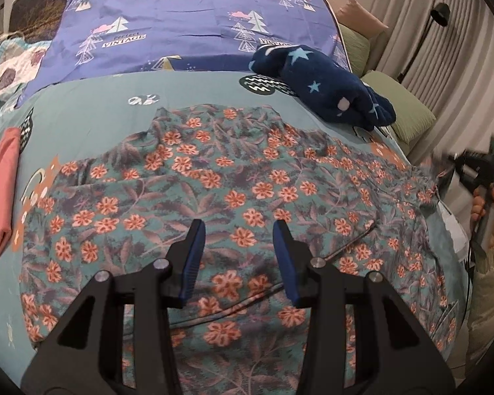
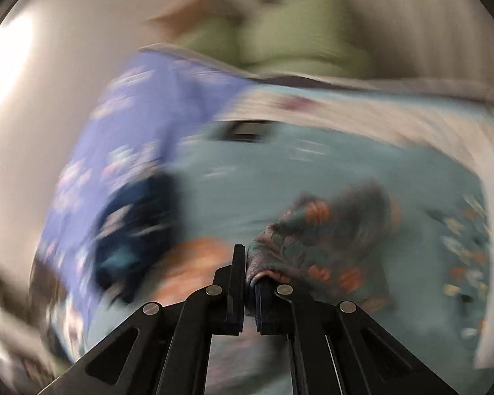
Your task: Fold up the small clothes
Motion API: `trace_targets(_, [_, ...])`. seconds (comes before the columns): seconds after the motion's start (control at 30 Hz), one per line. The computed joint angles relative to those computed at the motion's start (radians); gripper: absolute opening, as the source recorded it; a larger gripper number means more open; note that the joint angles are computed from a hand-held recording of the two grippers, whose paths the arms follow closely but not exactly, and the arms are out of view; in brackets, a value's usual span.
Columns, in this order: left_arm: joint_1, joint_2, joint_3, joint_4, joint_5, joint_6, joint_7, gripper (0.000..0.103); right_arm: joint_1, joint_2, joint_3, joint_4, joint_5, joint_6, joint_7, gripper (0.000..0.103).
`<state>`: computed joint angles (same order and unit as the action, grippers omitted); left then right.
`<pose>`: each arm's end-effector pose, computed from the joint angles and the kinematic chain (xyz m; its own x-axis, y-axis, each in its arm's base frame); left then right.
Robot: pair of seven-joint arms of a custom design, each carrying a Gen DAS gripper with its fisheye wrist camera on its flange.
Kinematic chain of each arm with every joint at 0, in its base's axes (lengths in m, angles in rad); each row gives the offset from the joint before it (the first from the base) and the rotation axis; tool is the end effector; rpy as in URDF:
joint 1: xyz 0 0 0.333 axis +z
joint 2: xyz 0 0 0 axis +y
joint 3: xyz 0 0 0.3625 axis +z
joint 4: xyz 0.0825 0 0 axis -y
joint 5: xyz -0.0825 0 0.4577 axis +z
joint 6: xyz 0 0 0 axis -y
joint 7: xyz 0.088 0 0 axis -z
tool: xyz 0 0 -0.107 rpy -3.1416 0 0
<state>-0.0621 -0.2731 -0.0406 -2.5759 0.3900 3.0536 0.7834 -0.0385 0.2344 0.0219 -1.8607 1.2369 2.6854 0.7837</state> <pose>0.5050 -0.0823 0.4368 0.2085 -0.9496 0.2342 -0.6960 -0.3123 -0.6466 0.7233 -0.0431 0.4501 0.0263 -0.8299 -0.5574 -0.7017 0.3818 -0.6016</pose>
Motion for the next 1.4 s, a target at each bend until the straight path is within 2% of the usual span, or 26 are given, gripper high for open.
trace_targets(0.07, [0.013, -0.008, -0.006, -0.010, 0.004, 0.008, -0.018, 0.044, 0.023, -0.079, 0.055, -0.050, 0.087, -0.042, -0.251, 0.005])
trace_targets(0.1, [0.015, -0.012, -0.005, -0.015, 0.004, 0.012, -0.023, 0.044, 0.044, -0.108, 0.062, -0.073, 0.106, -0.079, -0.336, 0.005])
trace_targets(0.17, [0.026, -0.023, -0.007, -0.028, 0.009, 0.019, -0.040, 0.045, 0.092, -0.157, 0.072, -0.123, 0.110, -0.153, -0.473, 0.006])
trace_targets(0.23, [0.034, -0.037, -0.007, -0.043, 0.015, 0.018, -0.054, 0.046, 0.147, -0.190, 0.081, -0.173, 0.053, -0.222, -0.566, 0.006])
trace_targets(0.3, [0.024, -0.052, 0.009, -0.059, 0.009, 0.015, -0.052, 0.047, 0.195, -0.196, 0.079, -0.206, -0.026, -0.259, -0.590, 0.006])
trace_targets(0.4, [-0.046, -0.067, 0.081, -0.080, -0.041, 0.022, 0.002, 0.048, 0.262, -0.183, 0.078, -0.250, -0.212, -0.236, -0.526, 0.007])
trace_targets(0.5, [-0.122, -0.072, 0.151, -0.094, -0.099, 0.050, 0.065, 0.053, 0.284, -0.166, 0.063, -0.269, -0.330, -0.250, -0.452, 0.015])
trace_targets(0.6, [-0.204, -0.067, 0.220, -0.093, -0.156, 0.075, 0.123, 0.058, 0.274, -0.193, 0.048, -0.303, -0.306, -0.289, -0.505, 0.025])
trace_targets(0.67, [-0.292, -0.058, 0.292, -0.084, -0.203, 0.091, 0.182, 0.061, 0.263, -0.220, 0.033, -0.322, -0.287, -0.334, -0.536, 0.034])
trace_targets(0.7, [-0.303, -0.050, 0.296, -0.074, -0.206, 0.087, 0.191, 0.061, 0.255, -0.225, 0.023, -0.320, -0.268, -0.373, -0.551, 0.040])
trace_targets(0.73, [-0.284, -0.042, 0.272, -0.064, -0.205, 0.080, 0.192, 0.061, 0.250, -0.227, 0.018, -0.316, -0.253, -0.396, -0.556, 0.046])
trace_targets(0.8, [-0.216, -0.030, 0.200, -0.051, -0.189, 0.075, 0.169, 0.061, 0.252, -0.217, 0.019, -0.297, -0.244, -0.377, -0.521, 0.050])
trace_targets(0.87, [-0.195, -0.032, 0.183, -0.055, -0.198, 0.085, 0.149, 0.061, 0.258, -0.192, 0.025, -0.269, -0.243, -0.343, -0.448, 0.050])
trace_targets(0.93, [-0.198, -0.048, 0.195, -0.073, -0.212, 0.096, 0.134, 0.061, 0.251, -0.127, 0.024, -0.190, -0.246, -0.418, -0.316, 0.050])
trace_targets(0.97, [-0.181, -0.057, 0.183, -0.081, -0.205, 0.092, 0.122, 0.061, 0.245, -0.097, 0.025, -0.156, -0.248, -0.457, -0.264, 0.050])
trace_targets(1.03, [-0.119, -0.079, 0.134, -0.098, -0.177, 0.079, 0.083, 0.061, 0.234, -0.039, 0.034, -0.094, -0.235, -0.523, -0.167, 0.051])
trace_targets(1.07, [-0.085, -0.097, 0.111, -0.113, -0.162, 0.076, 0.060, 0.061, 0.227, -0.033, 0.043, -0.089, -0.210, -0.540, -0.171, 0.051])
trace_targets(1.17, [-0.026, -0.142, 0.083, -0.152, -0.128, 0.078, 0.007, 0.061, 0.209, -0.060, 0.070, -0.112, -0.154, -0.662, -0.344, 0.051])
trace_targets(1.27, [0.009, -0.173, 0.079, -0.184, -0.102, 0.080, -0.040, 0.061, 0.232, -0.148, 0.074, -0.193, -0.197, -0.684, -0.579, 0.052])
trace_targets(1.33, [-0.018, -0.176, 0.115, -0.194, -0.103, 0.085, -0.049, 0.061, 0.244, -0.182, 0.062, -0.227, -0.247, -0.715, -0.665, 0.051])
trace_targets(1.4, [-0.111, -0.172, 0.206, -0.198, -0.125, 0.094, -0.023, 0.061, 0.255, -0.198, 0.051, -0.248, -0.283, -0.701, -0.672, 0.051])
